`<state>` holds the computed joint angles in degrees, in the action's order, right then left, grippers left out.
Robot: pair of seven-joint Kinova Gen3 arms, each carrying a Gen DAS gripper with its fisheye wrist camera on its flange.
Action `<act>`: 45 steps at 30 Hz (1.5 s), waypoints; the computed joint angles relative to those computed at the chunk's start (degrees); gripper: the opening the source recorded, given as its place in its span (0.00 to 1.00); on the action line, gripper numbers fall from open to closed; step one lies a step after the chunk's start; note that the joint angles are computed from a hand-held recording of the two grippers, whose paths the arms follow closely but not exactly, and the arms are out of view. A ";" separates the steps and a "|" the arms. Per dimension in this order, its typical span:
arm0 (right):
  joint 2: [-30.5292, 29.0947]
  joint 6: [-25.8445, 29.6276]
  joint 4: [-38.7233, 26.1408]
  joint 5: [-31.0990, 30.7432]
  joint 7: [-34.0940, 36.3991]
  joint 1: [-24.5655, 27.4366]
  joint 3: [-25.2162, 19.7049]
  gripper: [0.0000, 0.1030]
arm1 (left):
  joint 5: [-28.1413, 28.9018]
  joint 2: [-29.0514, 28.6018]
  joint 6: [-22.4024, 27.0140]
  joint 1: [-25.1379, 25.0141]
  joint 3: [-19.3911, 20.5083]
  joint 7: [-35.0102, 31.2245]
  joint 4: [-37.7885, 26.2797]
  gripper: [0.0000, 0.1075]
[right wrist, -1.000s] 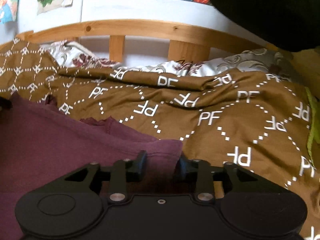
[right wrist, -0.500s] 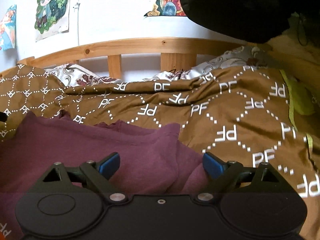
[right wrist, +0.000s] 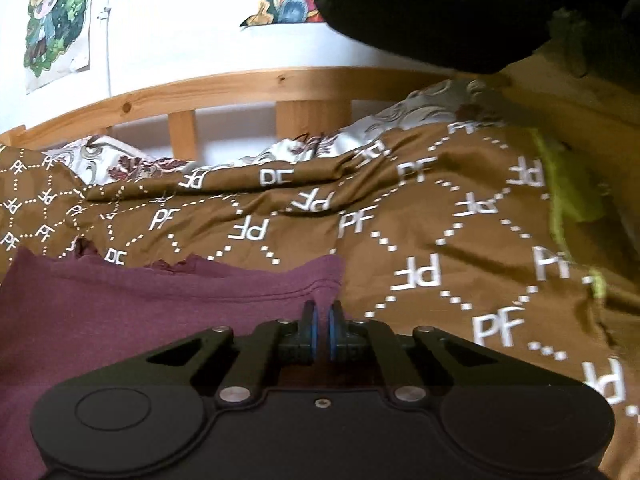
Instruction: Fold small clothes
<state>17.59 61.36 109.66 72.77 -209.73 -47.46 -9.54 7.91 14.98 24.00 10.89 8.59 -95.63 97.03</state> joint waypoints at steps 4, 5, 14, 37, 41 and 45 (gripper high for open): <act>-0.91 -2.86 -1.57 -6.02 3.67 2.40 -0.08 0.08 | -3.56 0.82 2.14 2.98 -2.63 4.40 -0.83 0.95; -0.85 -3.08 -2.28 -7.67 4.68 3.28 -0.41 0.12 | -5.29 1.08 3.10 4.22 -3.66 6.44 -1.29 0.95; -0.97 5.81 -2.66 -4.31 0.80 -4.58 -1.56 0.84 | -6.22 1.47 6.59 3.17 -2.50 9.91 -1.58 0.95; 10.10 3.25 -9.37 -2.17 -0.94 -14.03 -0.44 1.00 | -4.39 2.53 10.86 1.88 -2.19 12.52 -2.29 0.95; 9.11 -1.46 -5.26 0.65 -8.44 -14.29 1.03 1.00 | -2.95 1.83 8.00 1.14 -1.96 12.20 0.12 0.95; 8.99 -2.48 -3.19 3.38 -12.95 -14.28 0.83 1.00 | -4.74 1.68 7.60 2.44 -2.73 13.74 0.45 0.95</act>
